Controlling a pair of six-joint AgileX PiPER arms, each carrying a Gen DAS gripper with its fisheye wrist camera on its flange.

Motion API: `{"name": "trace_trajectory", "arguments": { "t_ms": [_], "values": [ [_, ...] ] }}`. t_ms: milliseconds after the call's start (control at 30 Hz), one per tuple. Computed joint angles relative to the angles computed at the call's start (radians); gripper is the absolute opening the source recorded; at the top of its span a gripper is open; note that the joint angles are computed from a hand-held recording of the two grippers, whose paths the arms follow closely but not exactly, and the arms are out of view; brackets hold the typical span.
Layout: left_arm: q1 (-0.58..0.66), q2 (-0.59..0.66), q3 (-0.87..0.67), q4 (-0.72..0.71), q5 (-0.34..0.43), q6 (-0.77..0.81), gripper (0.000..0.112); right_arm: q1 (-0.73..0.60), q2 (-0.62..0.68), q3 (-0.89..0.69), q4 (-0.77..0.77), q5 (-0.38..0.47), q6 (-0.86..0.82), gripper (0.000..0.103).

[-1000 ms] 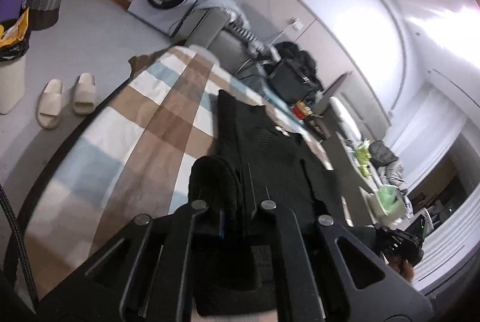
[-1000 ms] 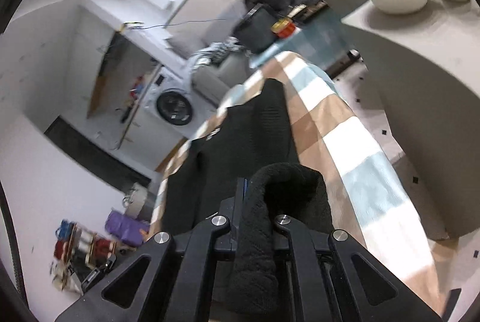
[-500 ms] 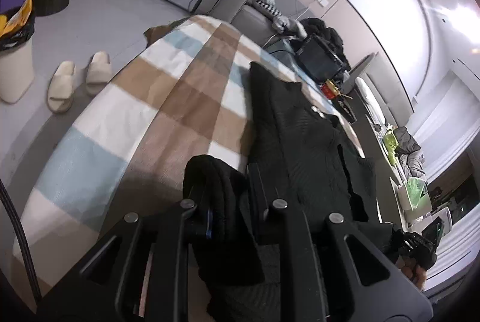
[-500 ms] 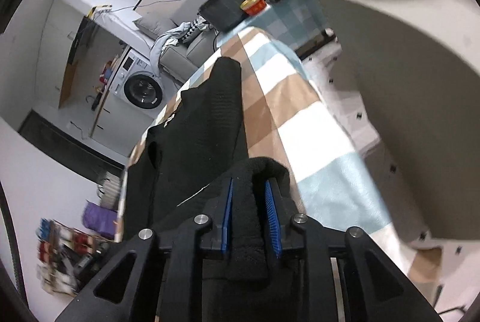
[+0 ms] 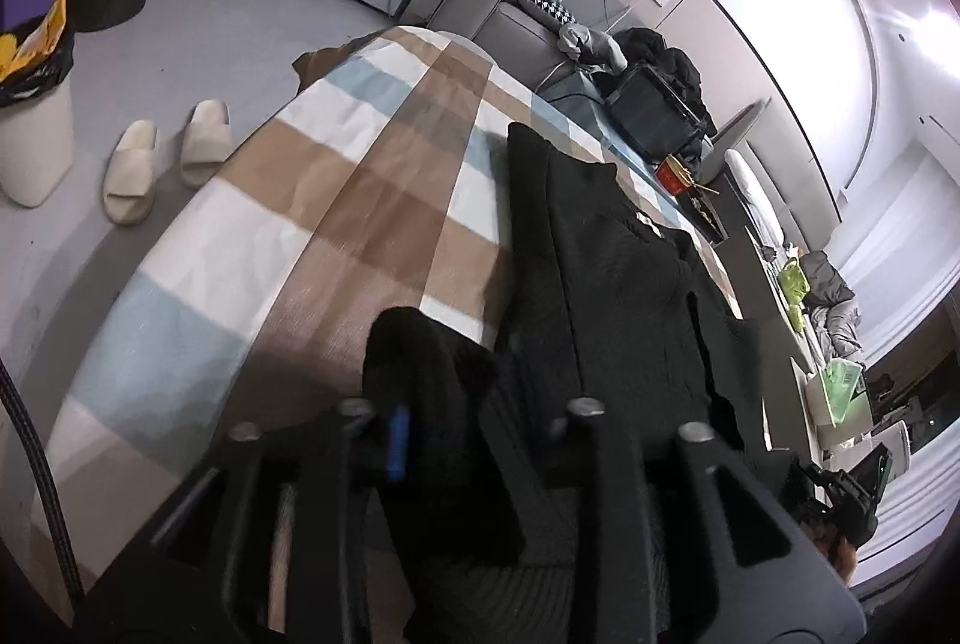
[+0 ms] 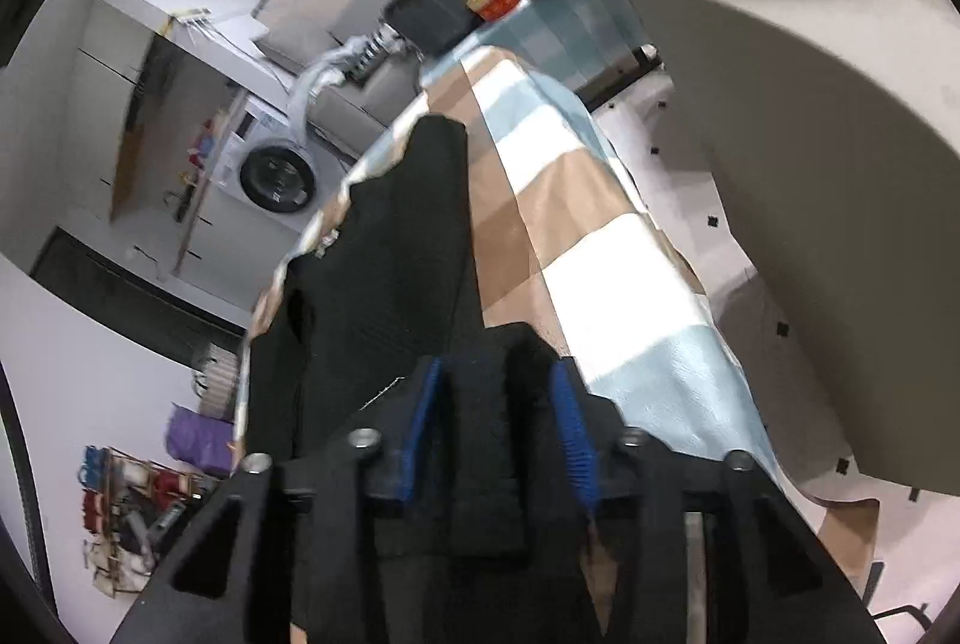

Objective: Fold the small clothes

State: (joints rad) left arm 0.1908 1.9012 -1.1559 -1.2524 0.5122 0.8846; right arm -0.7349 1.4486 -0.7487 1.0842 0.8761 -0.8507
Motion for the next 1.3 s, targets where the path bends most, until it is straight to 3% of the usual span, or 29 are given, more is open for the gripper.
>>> {"name": "trace_trajectory", "arguments": {
  "t_ms": [67, 100, 300, 433, 467, 500, 600, 633, 667, 833, 967, 1033, 1133, 1233, 1300],
  "values": [
    [0.001, -0.034, 0.049, 0.022, -0.037, -0.018, 0.058, -0.046, -0.029, 0.018, -0.039, 0.019, -0.003, 0.044],
    [0.005, -0.053, 0.079, 0.015, -0.053, -0.01, 0.06, -0.076, -0.03, 0.022, -0.044, 0.049, -0.016, 0.044],
    [0.087, -0.126, 0.233, -0.026, 0.082, 0.094, 0.06, -0.199, -0.081, 0.1, -0.112, 0.189, -0.184, 0.045],
    [0.062, -0.196, 0.343, -0.059, 0.072, 0.208, 0.06, -0.182, -0.128, 0.164, -0.154, 0.187, -0.263, 0.045],
    [0.045, -0.209, 0.363, -0.074, 0.054, 0.24, 0.06, -0.178, -0.15, 0.185, -0.146, 0.172, -0.284, 0.044],
    [0.025, -0.222, 0.381, -0.097, 0.032, 0.279, 0.05, -0.155, -0.175, 0.201, -0.141, 0.14, -0.285, 0.044],
    [0.005, -0.251, 0.416, -0.131, 0.033, 0.36, 0.022, -0.112, -0.218, 0.219, -0.123, 0.094, -0.284, 0.03],
    [0.001, -0.268, 0.426, -0.122, 0.026, 0.36, 0.02, -0.117, -0.227, 0.219, -0.121, 0.099, -0.288, 0.021],
    [-0.001, -0.291, 0.443, -0.115, 0.016, 0.366, 0.019, -0.131, -0.24, 0.221, -0.118, 0.108, -0.301, 0.018],
    [0.039, -0.337, 0.474, -0.042, 0.054, 0.334, 0.02, -0.202, -0.217, 0.21, -0.146, 0.169, -0.315, 0.021],
    [0.033, -0.316, 0.448, 0.006, 0.053, 0.259, 0.035, -0.211, -0.21, 0.216, -0.124, 0.192, -0.34, 0.027],
    [0.028, -0.302, 0.44, -0.014, 0.071, 0.271, 0.035, -0.196, -0.202, 0.225, -0.091, 0.197, -0.358, 0.029],
    [-0.014, -0.306, 0.454, -0.066, 0.021, 0.33, 0.035, -0.168, -0.206, 0.241, -0.064, 0.176, -0.373, 0.029],
    [-0.035, -0.297, 0.462, -0.095, -0.019, 0.358, 0.023, -0.094, -0.267, 0.265, -0.074, 0.068, -0.329, 0.011],
    [-0.029, -0.3, 0.472, -0.118, -0.023, 0.386, 0.014, -0.077, -0.268, 0.263, -0.089, 0.037, -0.291, 0.007]
  ]
}}
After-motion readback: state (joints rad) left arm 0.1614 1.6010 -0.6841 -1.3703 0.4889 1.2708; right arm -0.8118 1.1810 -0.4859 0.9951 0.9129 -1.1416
